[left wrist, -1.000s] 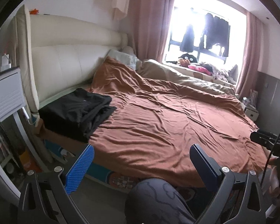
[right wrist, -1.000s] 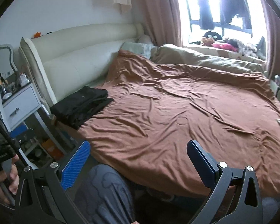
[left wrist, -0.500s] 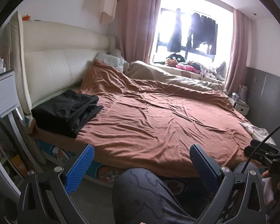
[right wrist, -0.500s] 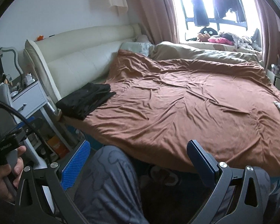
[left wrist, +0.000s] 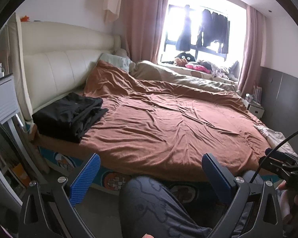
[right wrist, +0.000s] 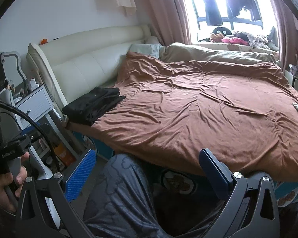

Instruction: Fold large clothes

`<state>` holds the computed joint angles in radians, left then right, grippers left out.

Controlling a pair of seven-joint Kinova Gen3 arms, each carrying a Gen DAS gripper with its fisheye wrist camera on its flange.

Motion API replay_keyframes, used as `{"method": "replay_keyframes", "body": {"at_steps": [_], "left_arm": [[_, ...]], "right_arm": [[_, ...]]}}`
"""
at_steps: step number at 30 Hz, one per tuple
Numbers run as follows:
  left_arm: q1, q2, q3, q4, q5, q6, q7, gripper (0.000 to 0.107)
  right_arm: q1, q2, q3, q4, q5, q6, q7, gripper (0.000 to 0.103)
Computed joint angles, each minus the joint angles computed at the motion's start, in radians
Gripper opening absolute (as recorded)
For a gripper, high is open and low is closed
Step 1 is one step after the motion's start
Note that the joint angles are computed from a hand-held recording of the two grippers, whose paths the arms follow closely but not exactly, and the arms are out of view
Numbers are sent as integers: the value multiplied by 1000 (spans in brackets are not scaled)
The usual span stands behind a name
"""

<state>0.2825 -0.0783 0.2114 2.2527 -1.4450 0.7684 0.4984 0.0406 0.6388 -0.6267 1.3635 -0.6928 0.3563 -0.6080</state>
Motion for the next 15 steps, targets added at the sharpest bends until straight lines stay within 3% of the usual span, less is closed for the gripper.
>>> {"method": "replay_keyframes", "body": {"at_steps": [15], "left_arm": [[4,0,4,-5,15,8,-14,103]], "right_arm": [[-10,1,16,-4,-10,18,-17,103]]}}
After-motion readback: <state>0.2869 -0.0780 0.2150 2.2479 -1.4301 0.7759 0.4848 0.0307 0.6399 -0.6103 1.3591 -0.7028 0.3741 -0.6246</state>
